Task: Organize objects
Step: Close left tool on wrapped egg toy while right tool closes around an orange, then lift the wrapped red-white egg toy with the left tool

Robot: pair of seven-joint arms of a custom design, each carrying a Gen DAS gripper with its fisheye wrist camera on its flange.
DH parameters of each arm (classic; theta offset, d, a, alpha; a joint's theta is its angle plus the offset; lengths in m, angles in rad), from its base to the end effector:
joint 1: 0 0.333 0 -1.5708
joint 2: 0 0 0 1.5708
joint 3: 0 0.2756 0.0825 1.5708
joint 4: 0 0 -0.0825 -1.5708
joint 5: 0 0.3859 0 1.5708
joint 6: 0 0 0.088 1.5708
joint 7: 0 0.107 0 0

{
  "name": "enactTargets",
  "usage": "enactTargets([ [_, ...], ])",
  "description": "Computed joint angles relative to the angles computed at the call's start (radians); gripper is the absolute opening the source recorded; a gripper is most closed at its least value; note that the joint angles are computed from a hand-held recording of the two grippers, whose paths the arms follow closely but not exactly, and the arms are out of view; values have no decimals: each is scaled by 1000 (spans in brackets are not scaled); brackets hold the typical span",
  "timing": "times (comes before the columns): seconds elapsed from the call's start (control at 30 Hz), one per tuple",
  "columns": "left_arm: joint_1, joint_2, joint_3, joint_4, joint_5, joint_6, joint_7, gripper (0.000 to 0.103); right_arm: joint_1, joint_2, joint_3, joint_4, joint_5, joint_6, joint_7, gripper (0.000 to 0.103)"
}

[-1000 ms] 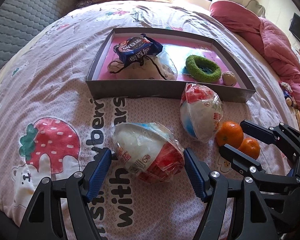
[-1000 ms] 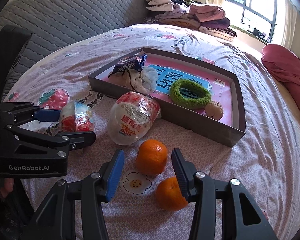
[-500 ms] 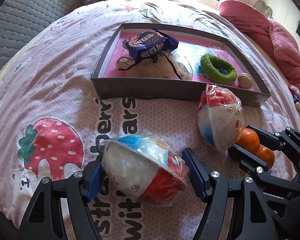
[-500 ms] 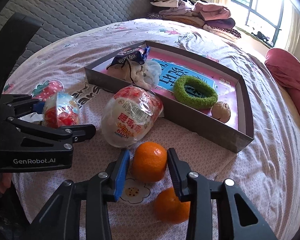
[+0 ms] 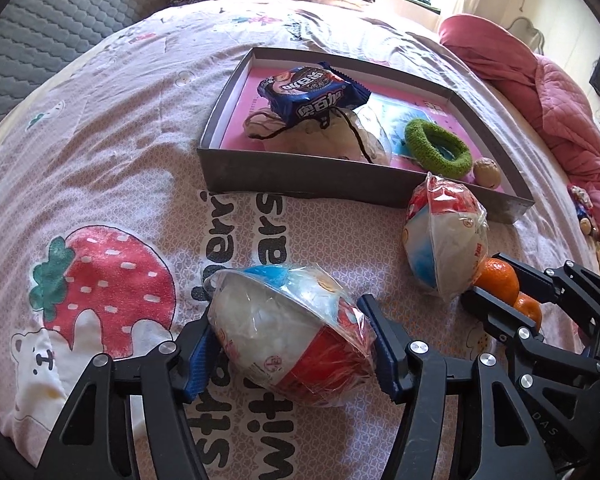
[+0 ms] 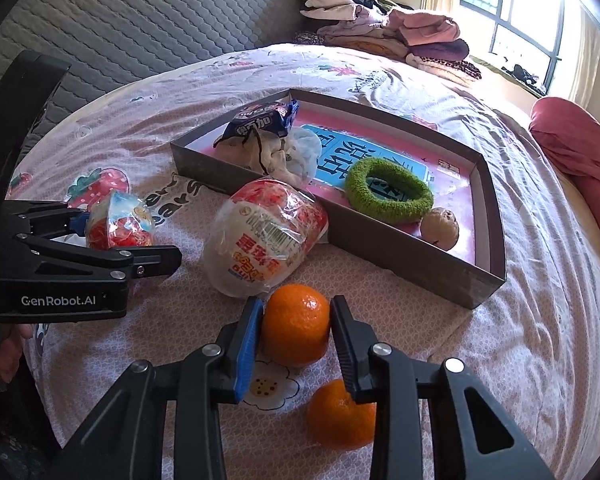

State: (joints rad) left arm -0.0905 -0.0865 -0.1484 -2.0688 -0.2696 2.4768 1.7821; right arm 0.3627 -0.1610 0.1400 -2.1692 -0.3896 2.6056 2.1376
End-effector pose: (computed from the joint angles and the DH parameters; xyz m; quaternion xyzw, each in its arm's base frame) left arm 0.5569 -0.1364 0.4829 -0.5796 0.7715 -0.2436 0.0975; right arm 0.4807 0.2762 0.4881 -0.7371 0.5923 -0.2203 0.2392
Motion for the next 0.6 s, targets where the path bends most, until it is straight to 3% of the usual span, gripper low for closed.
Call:
enactTargets([
  [0.6,-27,-98,-2,-76,-55,53,124,64,-18,-72,7,-62,-23,54,59,35],
])
